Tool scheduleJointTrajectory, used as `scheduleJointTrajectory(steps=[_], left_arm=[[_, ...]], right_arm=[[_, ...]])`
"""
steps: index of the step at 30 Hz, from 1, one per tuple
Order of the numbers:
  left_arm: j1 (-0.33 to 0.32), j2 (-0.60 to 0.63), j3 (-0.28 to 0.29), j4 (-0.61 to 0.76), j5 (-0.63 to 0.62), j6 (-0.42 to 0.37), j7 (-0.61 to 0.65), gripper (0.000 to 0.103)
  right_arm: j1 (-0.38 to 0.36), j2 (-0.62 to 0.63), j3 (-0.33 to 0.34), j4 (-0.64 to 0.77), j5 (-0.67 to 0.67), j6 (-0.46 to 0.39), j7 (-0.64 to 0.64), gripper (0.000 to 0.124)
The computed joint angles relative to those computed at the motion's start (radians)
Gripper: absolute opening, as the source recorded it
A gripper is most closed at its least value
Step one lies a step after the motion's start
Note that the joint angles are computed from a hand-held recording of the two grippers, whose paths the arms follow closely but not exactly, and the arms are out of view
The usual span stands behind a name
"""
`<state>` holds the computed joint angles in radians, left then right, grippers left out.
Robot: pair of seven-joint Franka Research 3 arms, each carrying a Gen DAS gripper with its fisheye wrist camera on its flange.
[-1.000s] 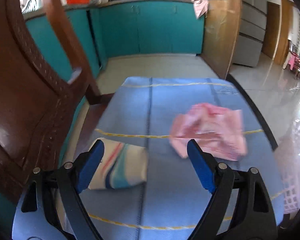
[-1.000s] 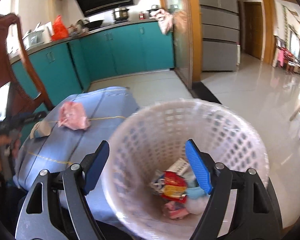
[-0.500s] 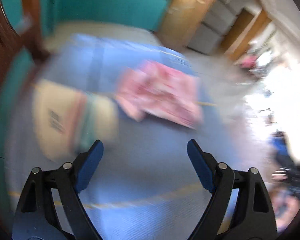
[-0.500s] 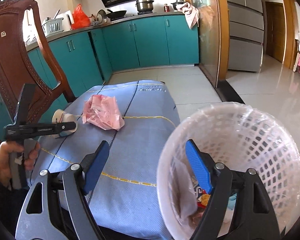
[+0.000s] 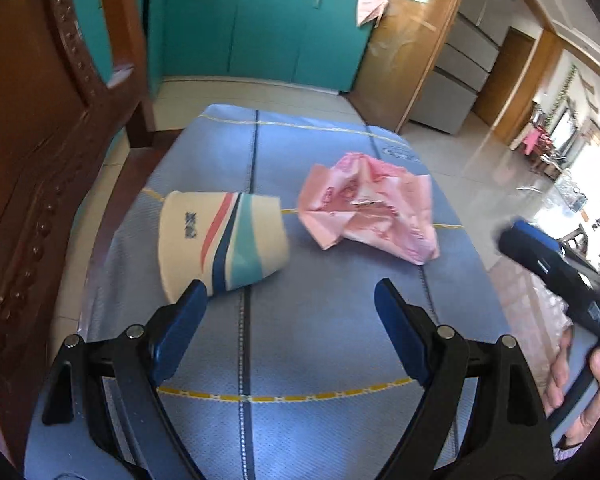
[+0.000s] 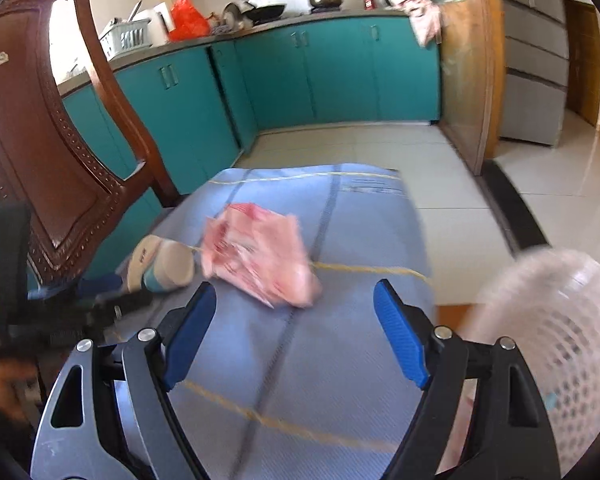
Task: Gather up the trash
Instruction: 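Move both open tools back over the table toward the cup and pink bag, then grasp the striped paper cup with the left tool while the right tool grasps the pink bag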
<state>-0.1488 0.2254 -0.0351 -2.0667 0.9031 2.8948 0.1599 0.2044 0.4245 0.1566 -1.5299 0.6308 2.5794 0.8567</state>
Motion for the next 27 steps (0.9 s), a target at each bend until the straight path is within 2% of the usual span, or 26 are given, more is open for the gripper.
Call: scheduleJointTrajectory(steps=[3,7,8,10,16,19,22,25,27], left_arm=[[0.012,0.002,-0.012,-0.003,-0.053,-0.027,0.037,0.085],[0.031,0.002,-0.016,-0.019,-0.119,-0.013,0.066,0.085],[0.033,0.006,-0.014,-0.018,-0.128,-0.008,0.069,0.085],[0.028,0.011,-0.005,-0.011,-0.131,-0.007,0.066,0.085],[0.007,0.002,0.019,-0.010,-0.085,-0.006,0.008,0.086],[0.005,0.018,0.024,0.025,-0.067,-0.037,-0.019,0.086],[-0.011,0.056,0.034,0.101,-0.018,-0.113,-0.030,0.092],[-0.034,0.102,0.030,0.188,0.014,-0.281,-0.022,0.095],[-0.015,0.133,0.010,0.223,-0.032,-0.306,0.031,0.095]], right_arm=[[0.063,0.114,-0.026,0.139,-0.106,-0.013,0.082,0.079],[0.097,0.260,-0.043,0.338,-0.215,-0.152,0.188,0.077],[0.096,0.276,-0.040,0.356,-0.224,-0.169,0.198,0.058],[0.079,0.284,-0.018,0.365,-0.217,-0.202,0.182,0.046],[0.058,0.120,-0.014,0.120,-0.194,-0.083,0.102,0.034],[0.010,0.020,0.009,-0.022,-0.105,-0.040,0.056,0.031],[-0.029,-0.056,0.025,-0.132,0.001,-0.035,-0.012,0.031],[-0.045,-0.109,0.020,-0.204,0.082,-0.064,-0.075,0.031],[-0.037,-0.133,0.007,-0.236,0.106,-0.074,-0.097,0.031]])
